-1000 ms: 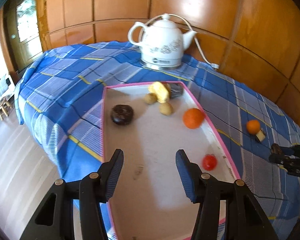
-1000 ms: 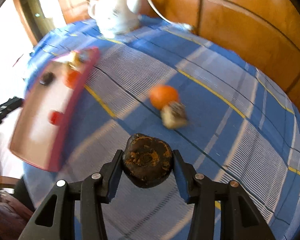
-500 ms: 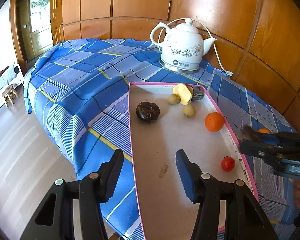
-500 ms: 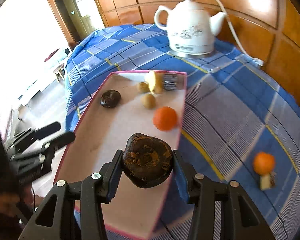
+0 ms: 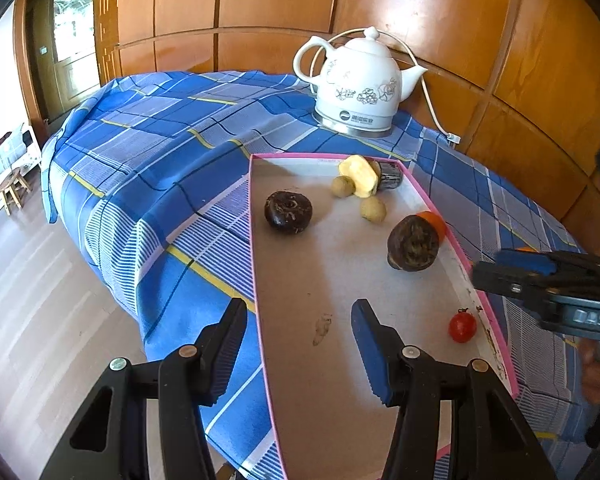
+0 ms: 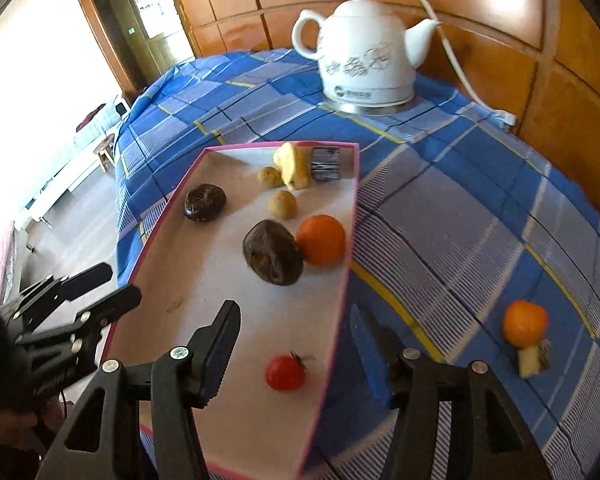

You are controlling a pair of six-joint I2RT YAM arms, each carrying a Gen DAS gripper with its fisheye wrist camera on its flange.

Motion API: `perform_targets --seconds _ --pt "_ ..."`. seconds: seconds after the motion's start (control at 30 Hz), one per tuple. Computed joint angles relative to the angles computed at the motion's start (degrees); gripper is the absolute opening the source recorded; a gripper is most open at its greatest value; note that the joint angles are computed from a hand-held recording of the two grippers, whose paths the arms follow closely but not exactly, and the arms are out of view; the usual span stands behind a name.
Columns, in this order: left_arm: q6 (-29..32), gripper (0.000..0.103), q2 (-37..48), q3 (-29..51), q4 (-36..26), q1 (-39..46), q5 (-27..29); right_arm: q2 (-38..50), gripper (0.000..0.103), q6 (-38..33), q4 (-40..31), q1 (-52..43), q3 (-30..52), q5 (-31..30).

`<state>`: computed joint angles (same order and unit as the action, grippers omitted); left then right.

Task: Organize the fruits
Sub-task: 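Move both grippers back toward the last orange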

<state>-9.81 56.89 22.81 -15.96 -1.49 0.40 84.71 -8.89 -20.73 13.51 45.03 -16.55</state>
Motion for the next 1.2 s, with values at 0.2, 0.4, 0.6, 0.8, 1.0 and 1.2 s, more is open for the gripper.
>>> perform_targets --seconds 0.2,0.4,0.6,0.8,1.0,1.2 --pt "-0.57 0.055 -0.99 0.35 -0.86 -2.85 -1.22 -5.60 0.058 -4.80 -3.38 -6.70 -2.95 -1.29" --pt "-1.47 0.055 -1.71 1.21 -2.02 -7.04 -3.33 -9.09 0.058 -10.37 -6.49 -14.83 -4.38 -2.53" --pt "-2.25 0.056 -1.95 1.88 -2.79 -11.54 -5.68 -10.20 0.058 -15.72 -8.69 -22.44 -4.94 -3.33" --pt "-3.35 0.056 -1.39 2.64 -3.14 -16.14 -8.35 -9.75 0.058 -19.28 -9.56 -29.14 -4.22 -4.03" --pt "-4.09 0.056 -0.30 3.45 -3.32 -20.06 -10.40 -8.05 0.058 -22.88 -9.89 -35.25 -2.30 -4.42" --pt "-4.72 0.056 1.43 4.59 -3.50 -23.26 -11.94 -4.39 0.058 -25.42 -9.02 -41.08 0.37 -4.39"
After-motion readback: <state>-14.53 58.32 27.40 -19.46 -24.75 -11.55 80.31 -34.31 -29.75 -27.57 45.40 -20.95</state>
